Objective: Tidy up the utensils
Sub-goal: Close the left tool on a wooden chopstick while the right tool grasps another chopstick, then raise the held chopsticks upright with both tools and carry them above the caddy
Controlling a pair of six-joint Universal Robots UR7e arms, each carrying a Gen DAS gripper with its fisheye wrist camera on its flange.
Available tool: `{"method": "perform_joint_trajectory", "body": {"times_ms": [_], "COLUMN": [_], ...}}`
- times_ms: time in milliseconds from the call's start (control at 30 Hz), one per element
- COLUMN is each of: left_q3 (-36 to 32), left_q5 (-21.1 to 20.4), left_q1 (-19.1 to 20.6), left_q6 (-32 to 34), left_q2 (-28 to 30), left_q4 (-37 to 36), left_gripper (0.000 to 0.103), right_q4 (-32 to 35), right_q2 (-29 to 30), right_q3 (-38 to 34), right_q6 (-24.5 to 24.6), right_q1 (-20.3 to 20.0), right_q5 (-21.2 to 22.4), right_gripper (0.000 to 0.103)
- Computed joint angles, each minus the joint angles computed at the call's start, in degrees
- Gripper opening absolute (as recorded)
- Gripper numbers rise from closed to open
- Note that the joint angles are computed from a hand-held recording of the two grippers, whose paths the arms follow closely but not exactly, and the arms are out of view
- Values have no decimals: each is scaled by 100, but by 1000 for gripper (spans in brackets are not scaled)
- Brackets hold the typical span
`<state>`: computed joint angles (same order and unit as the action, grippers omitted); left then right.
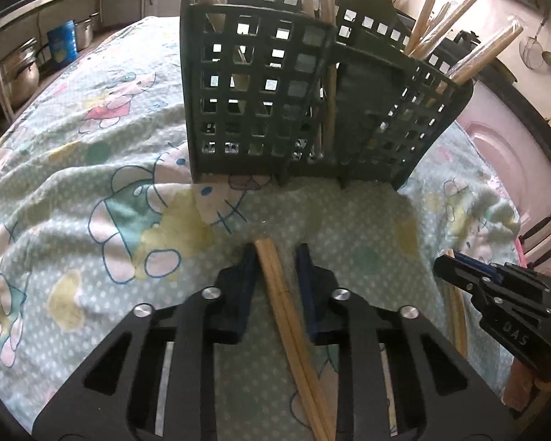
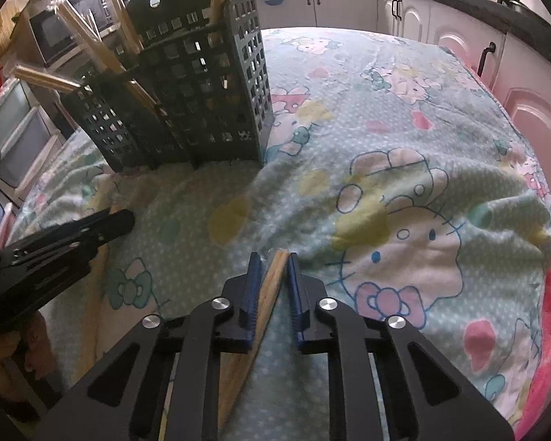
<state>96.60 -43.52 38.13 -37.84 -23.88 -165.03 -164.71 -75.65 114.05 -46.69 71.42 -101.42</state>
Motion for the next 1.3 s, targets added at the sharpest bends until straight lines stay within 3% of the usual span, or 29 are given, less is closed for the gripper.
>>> {"method": "perform_joint_trajectory", "body": {"times_ms": [133, 400, 767, 1300], "left_q3": [79, 468, 834, 565], "left_q5": [-179, -518, -321, 136], "left_q1": [27, -13, -341, -611], "left_q6": [154, 595, 1006, 1897], "left_q2": [-63, -395, -917, -1170], "left_q4": [-214, -982, -1433, -2185], "left_gripper": [5, 2, 1, 1], "right_q4": [168, 377, 494, 381], "right_q2": [-57, -290, -732, -1123], "right_q3": [-39, 63, 212, 186], "right_q6": [16, -46, -164, -187], "right_q1": [43, 165, 407, 873], "right_q5": [138, 417, 836, 1435], "right_gripper": [6, 5, 5, 5]}}
